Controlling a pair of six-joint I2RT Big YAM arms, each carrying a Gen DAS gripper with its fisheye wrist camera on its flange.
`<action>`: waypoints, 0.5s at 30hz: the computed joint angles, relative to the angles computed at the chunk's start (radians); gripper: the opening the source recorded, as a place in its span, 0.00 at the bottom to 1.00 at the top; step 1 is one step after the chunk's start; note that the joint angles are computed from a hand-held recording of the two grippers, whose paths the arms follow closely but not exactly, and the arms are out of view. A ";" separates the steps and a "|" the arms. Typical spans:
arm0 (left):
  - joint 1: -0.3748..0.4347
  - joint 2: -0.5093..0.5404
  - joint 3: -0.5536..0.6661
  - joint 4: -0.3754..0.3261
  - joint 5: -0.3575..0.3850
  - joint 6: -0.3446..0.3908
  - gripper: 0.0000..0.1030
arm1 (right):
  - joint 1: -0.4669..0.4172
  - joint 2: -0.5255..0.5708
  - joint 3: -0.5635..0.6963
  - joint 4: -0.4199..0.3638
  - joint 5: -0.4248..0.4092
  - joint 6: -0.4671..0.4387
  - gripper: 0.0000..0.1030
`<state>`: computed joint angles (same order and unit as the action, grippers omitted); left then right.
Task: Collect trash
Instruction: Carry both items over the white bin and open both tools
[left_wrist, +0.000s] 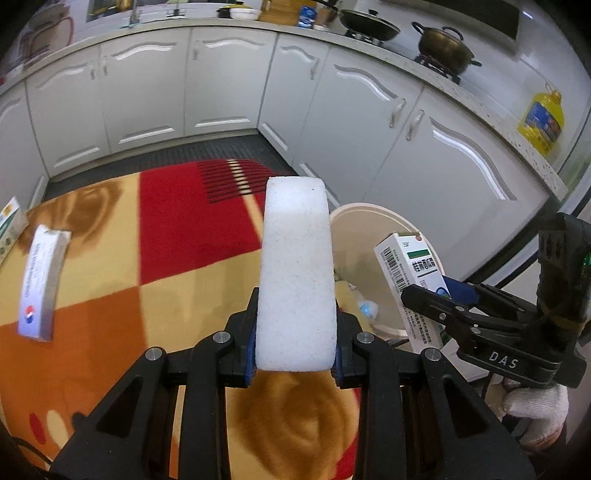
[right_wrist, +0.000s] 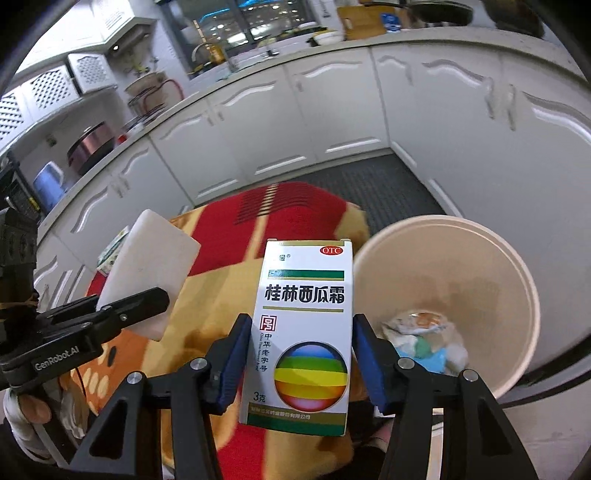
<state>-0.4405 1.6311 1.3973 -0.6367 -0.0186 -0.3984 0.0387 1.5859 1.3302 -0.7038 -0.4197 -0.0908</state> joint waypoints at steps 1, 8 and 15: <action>-0.004 0.009 0.010 -0.002 0.000 0.003 0.26 | -0.007 0.002 0.001 0.000 0.004 0.000 0.51; -0.021 0.076 0.072 -0.018 0.012 0.012 0.26 | -0.036 0.023 0.005 0.007 0.035 -0.009 0.51; -0.019 0.134 0.113 -0.021 0.078 0.000 0.26 | -0.061 0.057 0.009 0.019 0.060 0.007 0.50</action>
